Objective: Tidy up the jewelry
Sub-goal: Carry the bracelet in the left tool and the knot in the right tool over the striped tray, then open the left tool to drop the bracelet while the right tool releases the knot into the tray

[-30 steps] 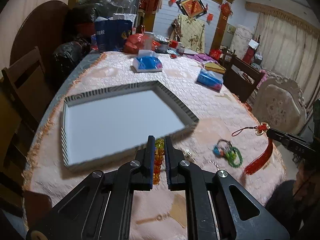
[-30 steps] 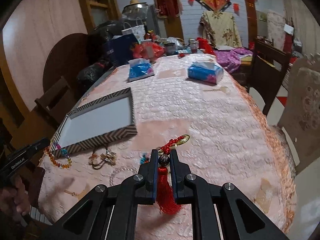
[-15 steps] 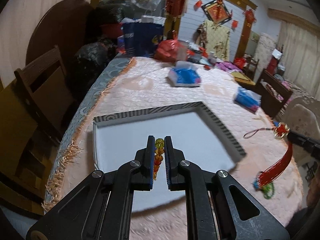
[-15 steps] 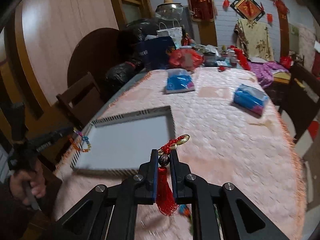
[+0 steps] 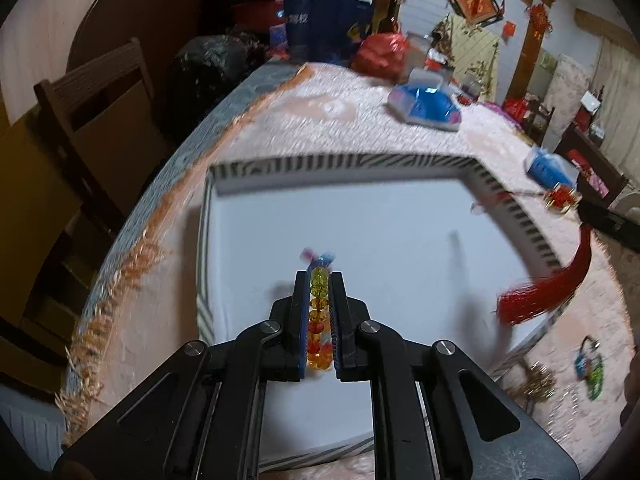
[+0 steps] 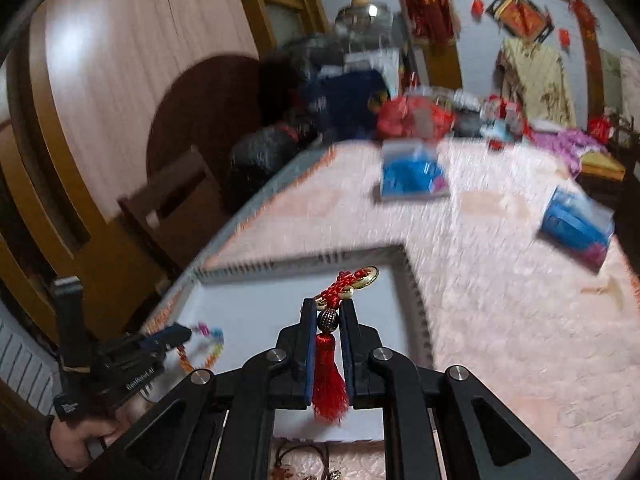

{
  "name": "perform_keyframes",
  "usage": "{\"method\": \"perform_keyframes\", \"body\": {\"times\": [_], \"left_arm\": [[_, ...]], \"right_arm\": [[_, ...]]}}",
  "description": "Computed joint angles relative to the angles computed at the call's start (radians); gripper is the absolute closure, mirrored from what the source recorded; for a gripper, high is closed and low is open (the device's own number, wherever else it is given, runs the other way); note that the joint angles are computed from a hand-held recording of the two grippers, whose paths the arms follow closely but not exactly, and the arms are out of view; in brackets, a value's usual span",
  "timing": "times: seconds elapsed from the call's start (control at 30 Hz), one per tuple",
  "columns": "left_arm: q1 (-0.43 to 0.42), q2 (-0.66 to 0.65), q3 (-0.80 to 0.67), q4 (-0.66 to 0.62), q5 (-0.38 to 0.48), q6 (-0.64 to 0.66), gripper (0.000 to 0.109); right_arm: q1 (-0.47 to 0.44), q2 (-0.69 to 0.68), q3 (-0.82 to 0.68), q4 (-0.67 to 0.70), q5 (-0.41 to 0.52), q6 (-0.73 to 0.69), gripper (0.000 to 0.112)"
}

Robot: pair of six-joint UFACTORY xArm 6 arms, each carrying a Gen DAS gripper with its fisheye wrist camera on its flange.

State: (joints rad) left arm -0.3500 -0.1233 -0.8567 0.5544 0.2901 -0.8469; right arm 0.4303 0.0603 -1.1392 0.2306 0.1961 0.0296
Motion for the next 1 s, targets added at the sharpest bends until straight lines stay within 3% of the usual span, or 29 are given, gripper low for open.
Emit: {"method": "perform_keyframes", "body": {"times": [0.07, 0.17, 0.23, 0.3, 0.5, 0.57, 0.63, 0.77, 0.87, 1.0], "left_arm": [[0.002, -0.001, 0.022, 0.016, 0.006, -0.018, 0.101], [0.005, -0.009, 0.057, 0.025, 0.021, -0.045, 0.101], [0.004, -0.027, 0.072, 0.110, 0.024, -0.112, 0.100], [-0.002, -0.037, 0.079, 0.117, 0.033, -0.125, 0.100], [-0.036, -0.065, 0.095, 0.218, 0.086, -0.231, 0.092], [-0.045, -0.065, 0.093, 0.229, 0.099, -0.252, 0.087], [-0.048, -0.064, 0.088, 0.211, 0.104, -0.246, 0.084], [-0.055, -0.093, 0.089, 0.209, 0.099, -0.257, 0.071], [-0.080, -0.138, 0.094, 0.278, 0.106, -0.318, 0.056], [-0.146, -0.165, 0.095, 0.267, 0.060, -0.278, 0.054]], "right_arm": [[0.000, 0.034, -0.011, -0.009, 0.033, 0.001, 0.102], [0.009, 0.075, -0.020, 0.126, 0.089, -0.113, 0.102], [0.004, 0.087, -0.004, 0.087, 0.085, -0.082, 0.102], [-0.001, 0.087, 0.014, 0.079, 0.082, -0.066, 0.102], [-0.014, 0.058, 0.049, 0.163, 0.074, -0.118, 0.100], [-0.020, 0.051, 0.047, 0.187, 0.078, -0.131, 0.078], [-0.023, 0.027, 0.068, 0.142, 0.048, -0.095, 0.071], [-0.040, -0.073, 0.155, 0.099, 0.028, -0.050, 0.071], [-0.084, -0.180, 0.255, -0.088, 0.048, 0.120, 0.071], [-0.152, -0.353, 0.408, -0.251, 0.109, 0.250, 0.071]]}}
